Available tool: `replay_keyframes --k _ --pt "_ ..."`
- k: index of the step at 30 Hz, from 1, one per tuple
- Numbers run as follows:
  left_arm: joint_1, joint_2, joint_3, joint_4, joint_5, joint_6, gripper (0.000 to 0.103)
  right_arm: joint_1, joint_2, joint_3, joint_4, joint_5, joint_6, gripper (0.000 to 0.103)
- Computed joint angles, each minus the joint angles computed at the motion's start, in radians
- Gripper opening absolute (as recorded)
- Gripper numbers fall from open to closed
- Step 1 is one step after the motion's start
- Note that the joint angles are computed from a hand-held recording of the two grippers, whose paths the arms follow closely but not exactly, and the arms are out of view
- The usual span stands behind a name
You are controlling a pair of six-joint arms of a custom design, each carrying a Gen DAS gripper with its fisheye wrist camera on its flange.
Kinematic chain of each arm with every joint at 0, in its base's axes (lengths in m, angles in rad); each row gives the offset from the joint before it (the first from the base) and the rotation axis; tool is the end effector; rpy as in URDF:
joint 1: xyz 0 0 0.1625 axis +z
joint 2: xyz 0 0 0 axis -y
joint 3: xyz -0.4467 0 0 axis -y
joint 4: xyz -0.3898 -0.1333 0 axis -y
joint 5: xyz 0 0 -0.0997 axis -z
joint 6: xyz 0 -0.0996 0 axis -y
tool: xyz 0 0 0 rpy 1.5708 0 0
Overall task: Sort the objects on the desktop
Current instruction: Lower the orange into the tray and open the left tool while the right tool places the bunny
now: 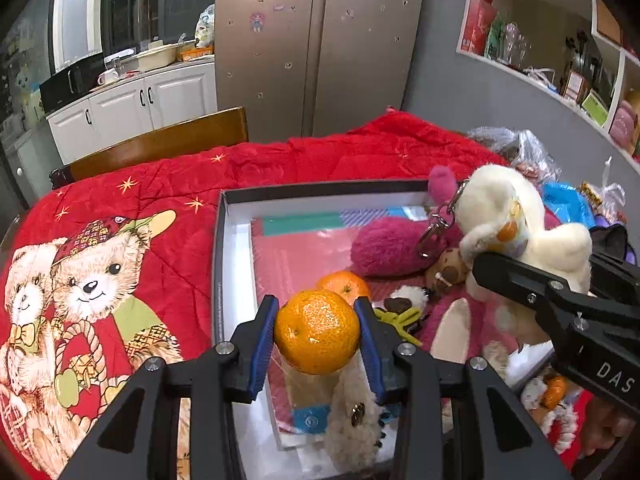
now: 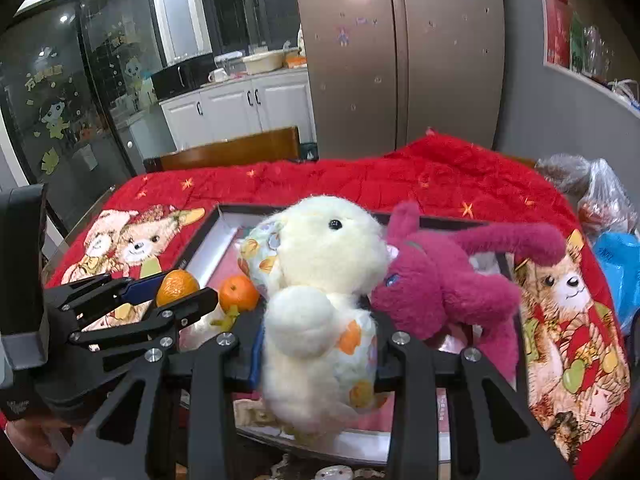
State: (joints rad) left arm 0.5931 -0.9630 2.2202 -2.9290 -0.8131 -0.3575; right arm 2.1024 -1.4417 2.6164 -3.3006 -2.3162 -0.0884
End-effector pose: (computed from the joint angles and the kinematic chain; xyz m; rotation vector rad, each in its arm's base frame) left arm -0.2868 -0.4366 0.0965 0.7184 2.4077 -0.7188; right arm 0.2246 -0.2522 0.2362 0.4765 -2.3621 0.8714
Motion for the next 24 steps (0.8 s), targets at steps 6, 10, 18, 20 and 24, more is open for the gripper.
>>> replay_keyframes --k 6,10,18,20,24 --pt "0.002 0.017 -0.002 -0.003 0.004 0.019 0.04 -0.035 0.045 0.013 -0.043 0.001 -0.009 0.038" --pt "0.005 0.02 0.001 -0.018 0.006 0.02 0.041 -0.03 0.062 0.019 -0.07 -0.008 -0.015 0.038" --pt "0.006 0.022 0.002 -0.032 0.009 0.026 0.041 -0.027 0.054 0.015 -0.042 -0.01 -0.002 0.04" --pt "0.003 0.024 0.002 -0.033 0.013 0.03 0.041 -0.026 0.059 0.016 -0.052 -0.012 -0.006 0.041" --pt "-0.004 0.03 0.006 -0.057 0.027 0.045 0.043 -0.027 0.061 0.017 -0.065 -0.007 -0.005 0.043"
